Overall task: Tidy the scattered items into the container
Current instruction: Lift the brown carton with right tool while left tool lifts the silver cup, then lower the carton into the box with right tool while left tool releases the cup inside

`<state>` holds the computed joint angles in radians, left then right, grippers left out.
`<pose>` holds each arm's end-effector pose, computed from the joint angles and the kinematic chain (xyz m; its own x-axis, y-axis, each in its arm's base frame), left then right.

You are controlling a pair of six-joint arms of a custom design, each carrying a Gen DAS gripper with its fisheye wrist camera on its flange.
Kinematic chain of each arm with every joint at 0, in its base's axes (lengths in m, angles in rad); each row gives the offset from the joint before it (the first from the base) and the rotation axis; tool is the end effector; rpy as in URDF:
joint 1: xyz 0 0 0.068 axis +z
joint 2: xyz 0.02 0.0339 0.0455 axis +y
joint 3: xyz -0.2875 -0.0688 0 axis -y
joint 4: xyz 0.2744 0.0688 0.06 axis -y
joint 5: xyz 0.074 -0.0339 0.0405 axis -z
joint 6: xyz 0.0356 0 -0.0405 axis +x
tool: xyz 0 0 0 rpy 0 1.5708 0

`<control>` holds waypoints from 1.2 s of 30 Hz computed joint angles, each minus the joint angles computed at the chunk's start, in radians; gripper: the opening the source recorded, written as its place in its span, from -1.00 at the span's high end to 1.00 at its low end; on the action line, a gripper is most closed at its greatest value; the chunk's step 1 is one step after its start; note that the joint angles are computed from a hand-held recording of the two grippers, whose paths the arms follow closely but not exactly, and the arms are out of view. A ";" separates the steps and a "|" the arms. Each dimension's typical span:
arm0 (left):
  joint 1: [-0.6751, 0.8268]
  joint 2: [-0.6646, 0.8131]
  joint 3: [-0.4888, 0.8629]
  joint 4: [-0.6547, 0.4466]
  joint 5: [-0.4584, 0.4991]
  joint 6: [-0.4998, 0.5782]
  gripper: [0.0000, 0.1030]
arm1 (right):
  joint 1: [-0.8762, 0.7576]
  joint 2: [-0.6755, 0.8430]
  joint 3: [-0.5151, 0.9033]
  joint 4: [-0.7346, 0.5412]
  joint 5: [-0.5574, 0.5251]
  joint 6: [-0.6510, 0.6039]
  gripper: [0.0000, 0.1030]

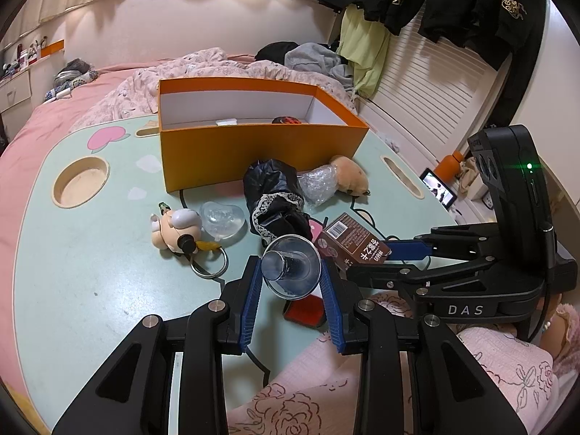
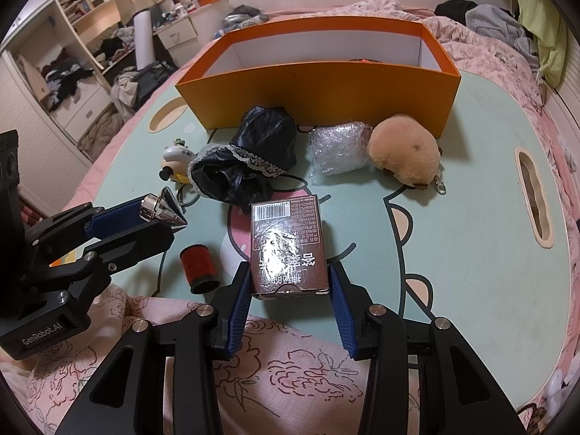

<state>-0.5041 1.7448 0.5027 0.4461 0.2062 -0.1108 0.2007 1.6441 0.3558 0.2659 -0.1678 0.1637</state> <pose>0.2515 -0.1471 0.0785 -0.6880 0.2559 -0.6791 0.5254 0.8212 -0.2228 0.2262 0.0521 0.0603 -0.8710 -0.0132 -0.4911 -0.1418 0.9638 0.2256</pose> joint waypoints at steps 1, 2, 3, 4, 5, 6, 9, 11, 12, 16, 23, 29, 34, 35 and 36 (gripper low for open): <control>0.001 -0.001 0.001 -0.002 -0.001 0.002 0.34 | 0.002 -0.003 0.000 -0.001 0.003 0.001 0.20; 0.003 -0.003 0.003 -0.004 0.000 0.006 0.34 | 0.002 -0.007 0.002 -0.006 0.008 0.002 0.20; 0.007 -0.007 0.005 -0.005 0.002 0.008 0.34 | 0.003 -0.013 0.001 -0.007 0.014 0.004 0.20; 0.013 -0.013 0.009 -0.009 0.005 0.012 0.34 | 0.003 -0.026 0.002 -0.011 0.023 0.005 0.20; 0.019 -0.020 0.013 -0.015 0.008 0.016 0.34 | -0.001 -0.040 0.003 -0.013 0.029 0.006 0.20; 0.026 -0.028 0.019 -0.020 0.010 0.022 0.34 | -0.001 -0.052 0.005 -0.017 0.033 0.008 0.20; 0.045 -0.057 0.055 -0.053 0.014 0.050 0.34 | -0.024 -0.102 0.019 -0.035 0.029 0.007 0.20; 0.065 -0.070 0.107 -0.104 0.030 0.072 0.34 | -0.056 -0.144 0.039 -0.049 0.021 -0.005 0.20; 0.074 -0.073 0.141 -0.139 0.037 0.085 0.34 | -0.075 -0.158 0.051 -0.055 0.015 -0.021 0.20; 0.101 -0.044 0.304 -0.248 0.030 0.117 0.34 | -0.204 -0.152 0.193 -0.139 -0.065 -0.056 0.20; 0.130 0.236 0.706 -0.476 0.061 0.113 0.34 | -0.234 0.057 0.456 -0.217 -0.068 -0.038 0.20; 0.113 0.407 0.879 -0.563 -0.019 0.095 0.34 | -0.175 0.248 0.589 -0.258 -0.019 -0.033 0.20; 0.109 0.482 0.962 -0.625 -0.066 0.080 0.33 | -0.154 0.338 0.668 -0.294 -0.039 -0.038 0.19; 0.108 0.487 0.968 -0.632 -0.081 0.078 0.33 | -0.154 0.356 0.688 -0.311 -0.054 -0.033 0.19; 0.109 0.494 0.978 -0.640 -0.087 0.068 0.33 | -0.152 0.368 0.699 -0.317 -0.055 -0.027 0.19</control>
